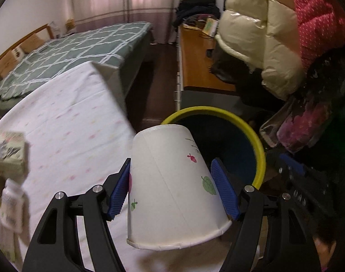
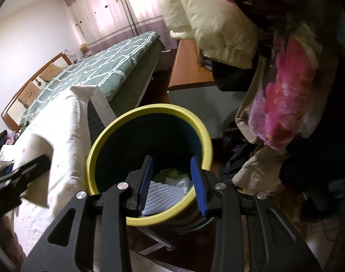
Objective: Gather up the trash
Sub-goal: 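Carry the paper cup with the left gripper and release it into the bin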
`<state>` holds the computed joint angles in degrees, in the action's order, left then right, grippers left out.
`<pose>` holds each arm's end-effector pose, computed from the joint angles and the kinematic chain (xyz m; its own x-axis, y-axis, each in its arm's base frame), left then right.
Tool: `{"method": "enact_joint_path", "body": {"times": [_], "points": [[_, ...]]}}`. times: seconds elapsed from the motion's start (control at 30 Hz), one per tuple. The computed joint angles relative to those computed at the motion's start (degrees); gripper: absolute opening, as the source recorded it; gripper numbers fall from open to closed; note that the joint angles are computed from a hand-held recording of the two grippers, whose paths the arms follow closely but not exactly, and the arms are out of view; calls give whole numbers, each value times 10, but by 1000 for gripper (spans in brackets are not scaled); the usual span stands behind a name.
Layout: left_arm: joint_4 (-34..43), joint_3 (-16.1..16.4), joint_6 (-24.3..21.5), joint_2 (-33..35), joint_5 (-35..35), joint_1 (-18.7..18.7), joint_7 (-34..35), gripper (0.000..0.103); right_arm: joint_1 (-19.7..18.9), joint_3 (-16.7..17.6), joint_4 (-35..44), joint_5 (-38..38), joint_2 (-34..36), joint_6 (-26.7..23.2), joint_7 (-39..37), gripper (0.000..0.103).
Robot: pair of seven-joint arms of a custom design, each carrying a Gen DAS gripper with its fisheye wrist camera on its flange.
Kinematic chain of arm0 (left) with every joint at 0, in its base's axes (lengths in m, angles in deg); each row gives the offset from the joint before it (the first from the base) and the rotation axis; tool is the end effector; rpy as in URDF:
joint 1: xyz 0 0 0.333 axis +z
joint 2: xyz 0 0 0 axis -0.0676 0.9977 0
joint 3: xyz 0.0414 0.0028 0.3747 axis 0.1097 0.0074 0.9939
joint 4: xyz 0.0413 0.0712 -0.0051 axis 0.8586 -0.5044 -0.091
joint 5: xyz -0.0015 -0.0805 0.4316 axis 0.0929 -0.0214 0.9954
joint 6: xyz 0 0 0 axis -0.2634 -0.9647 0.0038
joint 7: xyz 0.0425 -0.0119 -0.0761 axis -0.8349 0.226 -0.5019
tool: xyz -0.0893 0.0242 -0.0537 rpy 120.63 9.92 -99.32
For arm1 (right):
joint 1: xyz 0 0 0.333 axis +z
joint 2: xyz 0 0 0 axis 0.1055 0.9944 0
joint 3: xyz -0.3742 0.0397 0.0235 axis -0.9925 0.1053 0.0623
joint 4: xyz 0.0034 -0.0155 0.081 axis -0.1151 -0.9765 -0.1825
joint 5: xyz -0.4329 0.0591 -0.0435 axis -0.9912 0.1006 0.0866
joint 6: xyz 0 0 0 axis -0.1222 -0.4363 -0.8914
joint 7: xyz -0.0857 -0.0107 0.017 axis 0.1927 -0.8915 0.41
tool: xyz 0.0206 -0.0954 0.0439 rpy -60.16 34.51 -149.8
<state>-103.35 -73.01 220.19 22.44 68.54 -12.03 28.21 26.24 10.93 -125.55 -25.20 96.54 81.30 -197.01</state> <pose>0.7119 -0.2912 0.3856 -0.5360 -0.8424 0.0552 -0.6847 0.3956 -0.6121 0.5463 0.2462 0.3384 -0.4625 -0.8536 -0.2398 -0.5854 0.4971 -0.6405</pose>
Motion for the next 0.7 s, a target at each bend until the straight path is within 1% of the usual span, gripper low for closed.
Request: {"method": "enact_joint_path", "body": {"times": [0.1, 0.17, 0.3, 0.47, 0.5, 0.53, 0.6, 0.7], "points": [[33, 13, -16, 24, 17, -25, -14, 69, -2, -1, -9, 5, -5, -2, -2, 37], [62, 15, -39, 45, 23, -35, -22, 69, -5, -1, -14, 9, -9, -3, -6, 37], [97, 20, -66, 72, 33, -49, -32, 70, -9, -1, -21, 13, -14, -5, -10, 37], [120, 27, -78, 93, 45, -59, -40, 70, -11, 2, -24, 18, -18, -11, -13, 38], [121, 28, -78, 94, 47, -60, -42, 72, -10, 3, -24, 23, -18, -14, -17, 38], [123, 30, -78, 95, 49, -61, -45, 77, -10, 4, -23, 26, -18, -16, -20, 38], [125, 28, -73, 96, 49, -60, -49, 80, -9, 5, -22, 29, -19, -18, -26, 38], [107, 14, -60, 83, 37, -43, -38, 85, -6, 6, -20, 31, -19, -21, -29, 39]]}}
